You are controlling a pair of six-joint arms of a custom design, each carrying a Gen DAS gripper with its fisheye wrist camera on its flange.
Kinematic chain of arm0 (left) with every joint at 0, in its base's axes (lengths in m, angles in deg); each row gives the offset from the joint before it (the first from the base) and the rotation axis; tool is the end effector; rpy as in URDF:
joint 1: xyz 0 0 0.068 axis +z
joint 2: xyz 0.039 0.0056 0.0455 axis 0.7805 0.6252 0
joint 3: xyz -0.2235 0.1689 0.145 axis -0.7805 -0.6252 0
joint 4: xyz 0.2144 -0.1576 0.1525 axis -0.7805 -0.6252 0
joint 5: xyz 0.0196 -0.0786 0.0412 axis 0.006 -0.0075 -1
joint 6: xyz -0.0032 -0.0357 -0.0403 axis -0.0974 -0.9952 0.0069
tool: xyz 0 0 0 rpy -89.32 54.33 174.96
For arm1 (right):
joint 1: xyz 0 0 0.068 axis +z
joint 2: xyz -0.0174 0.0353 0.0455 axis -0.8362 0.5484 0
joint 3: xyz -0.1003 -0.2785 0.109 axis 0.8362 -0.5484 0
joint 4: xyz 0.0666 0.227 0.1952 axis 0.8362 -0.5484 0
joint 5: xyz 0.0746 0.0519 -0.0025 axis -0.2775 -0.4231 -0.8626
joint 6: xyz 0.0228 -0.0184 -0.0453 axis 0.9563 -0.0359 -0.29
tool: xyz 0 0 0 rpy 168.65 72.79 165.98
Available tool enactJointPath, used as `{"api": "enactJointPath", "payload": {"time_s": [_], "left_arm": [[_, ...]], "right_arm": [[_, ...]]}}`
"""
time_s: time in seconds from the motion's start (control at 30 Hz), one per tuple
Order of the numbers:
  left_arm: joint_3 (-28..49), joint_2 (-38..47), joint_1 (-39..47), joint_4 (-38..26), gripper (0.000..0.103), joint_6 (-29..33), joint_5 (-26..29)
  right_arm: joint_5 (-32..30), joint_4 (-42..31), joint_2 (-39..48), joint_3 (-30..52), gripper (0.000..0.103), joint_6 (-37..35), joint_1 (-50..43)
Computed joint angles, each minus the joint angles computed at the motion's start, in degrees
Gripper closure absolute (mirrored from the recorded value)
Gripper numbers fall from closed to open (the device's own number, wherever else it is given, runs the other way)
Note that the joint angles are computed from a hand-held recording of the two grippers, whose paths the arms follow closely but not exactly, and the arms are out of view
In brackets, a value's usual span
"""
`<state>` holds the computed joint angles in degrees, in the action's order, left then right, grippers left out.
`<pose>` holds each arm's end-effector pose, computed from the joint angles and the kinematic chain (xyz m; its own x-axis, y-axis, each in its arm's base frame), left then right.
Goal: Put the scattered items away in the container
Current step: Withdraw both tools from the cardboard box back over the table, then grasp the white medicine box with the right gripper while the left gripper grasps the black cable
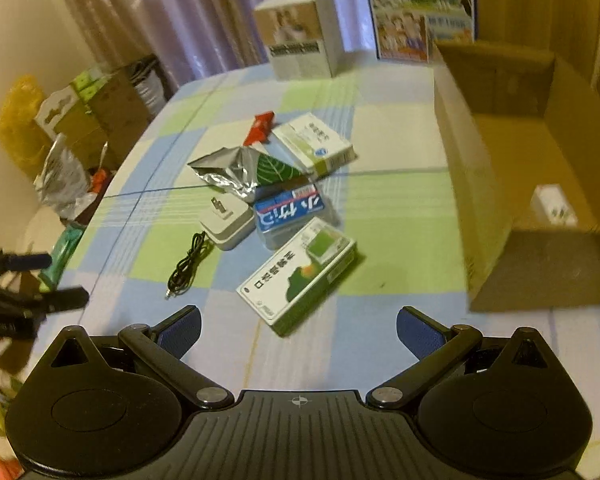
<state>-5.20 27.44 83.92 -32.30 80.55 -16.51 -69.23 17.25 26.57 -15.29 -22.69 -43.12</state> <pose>0.1690 0.0886 0.2620 -0.7571 0.2517 -0.6028 0.3132 0.9497 0.0032 0.1654 0.0490 0.2452 -0.8322 -0.0893 -0.5472 -0.2730 0.9250 0.2643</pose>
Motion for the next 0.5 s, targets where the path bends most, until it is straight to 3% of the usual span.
{"api": "enactJointPath", "payload": {"time_s": [0.5], "left_arm": [[0.12,15.46,-7.71,12.39,0.013,-2.73,-3.76]], "right_arm": [[8.20,17.22,17.22,-0.99,0.002,21.67,9.81]]}}
